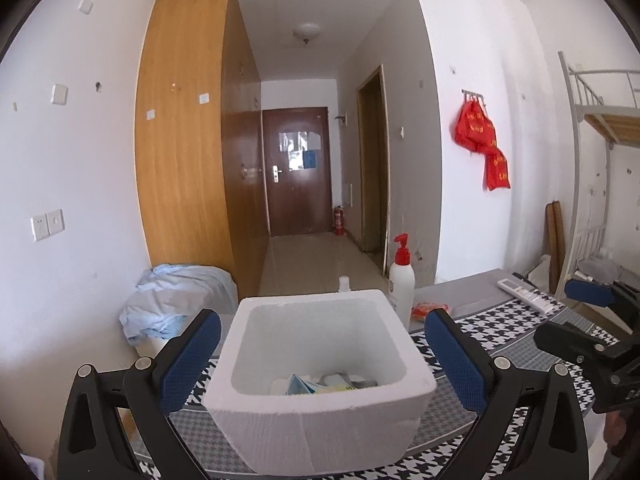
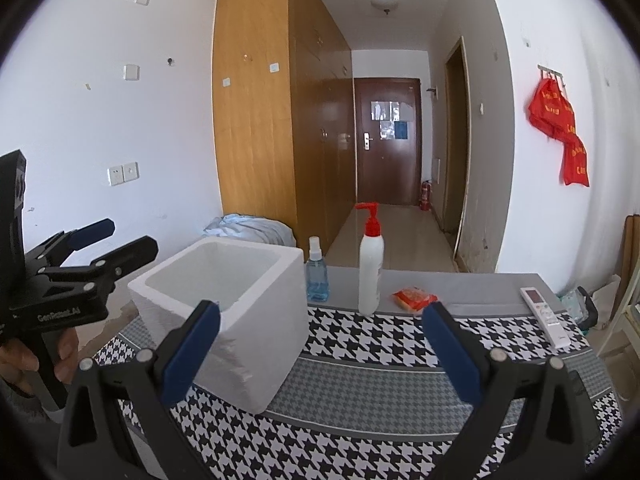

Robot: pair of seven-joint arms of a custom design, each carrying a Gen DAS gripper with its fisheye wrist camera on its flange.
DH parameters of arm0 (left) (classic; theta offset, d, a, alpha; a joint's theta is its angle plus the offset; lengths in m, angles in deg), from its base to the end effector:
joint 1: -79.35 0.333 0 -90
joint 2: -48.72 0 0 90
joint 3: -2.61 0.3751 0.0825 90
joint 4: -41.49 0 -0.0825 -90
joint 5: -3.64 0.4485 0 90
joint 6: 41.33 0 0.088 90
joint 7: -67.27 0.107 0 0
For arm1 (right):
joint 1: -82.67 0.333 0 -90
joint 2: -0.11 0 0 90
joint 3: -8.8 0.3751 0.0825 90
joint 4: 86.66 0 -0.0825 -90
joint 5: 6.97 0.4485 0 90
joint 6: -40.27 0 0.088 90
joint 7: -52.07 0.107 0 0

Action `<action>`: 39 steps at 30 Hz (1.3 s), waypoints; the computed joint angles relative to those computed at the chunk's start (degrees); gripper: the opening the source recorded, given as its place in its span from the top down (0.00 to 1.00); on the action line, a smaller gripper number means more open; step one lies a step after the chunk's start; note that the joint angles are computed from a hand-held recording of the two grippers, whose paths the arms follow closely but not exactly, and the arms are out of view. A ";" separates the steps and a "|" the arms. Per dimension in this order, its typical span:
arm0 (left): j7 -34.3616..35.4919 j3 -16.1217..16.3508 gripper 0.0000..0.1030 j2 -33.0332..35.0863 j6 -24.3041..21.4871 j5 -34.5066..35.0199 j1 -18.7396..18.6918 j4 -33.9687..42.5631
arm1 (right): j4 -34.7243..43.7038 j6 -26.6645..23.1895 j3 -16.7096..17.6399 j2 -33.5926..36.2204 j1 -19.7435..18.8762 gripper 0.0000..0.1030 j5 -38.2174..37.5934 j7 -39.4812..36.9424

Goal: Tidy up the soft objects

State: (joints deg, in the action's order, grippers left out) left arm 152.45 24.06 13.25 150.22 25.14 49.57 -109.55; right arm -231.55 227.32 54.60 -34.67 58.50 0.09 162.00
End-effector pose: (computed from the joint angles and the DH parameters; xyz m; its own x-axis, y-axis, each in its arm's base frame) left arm 0.4158 -0.0688 0.6081 -0.3509 -0.9356 -0.0395 -0.2348 0.1287 -0.9635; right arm 0.4291 0.2258 0.5833 0.0957 -0.9953 -0.0140 -0.3362 -0.0191 -0.9416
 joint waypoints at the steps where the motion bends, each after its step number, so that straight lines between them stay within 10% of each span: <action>1: -0.05 0.23 0.01 -0.67 -0.11 0.05 -0.13 -0.37 | -0.15 -0.02 -0.11 -0.26 0.24 0.01 0.03 0.03; 22: -5.23 -10.38 0.01 -9.41 4.30 1.36 13.79 -8.50 | -4.55 1.67 -0.92 -7.33 4.82 0.01 1.97 0.54; 39: -7.81 -11.40 0.01 -14.44 5.45 2.07 16.32 -14.38 | -9.30 4.08 -0.04 -10.22 8.77 0.01 6.63 0.06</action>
State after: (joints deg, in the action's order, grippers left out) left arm 144.64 12.66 -1.19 155.66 27.21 65.89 -123.93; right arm -240.84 231.40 54.56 -44.89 67.27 6.72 162.06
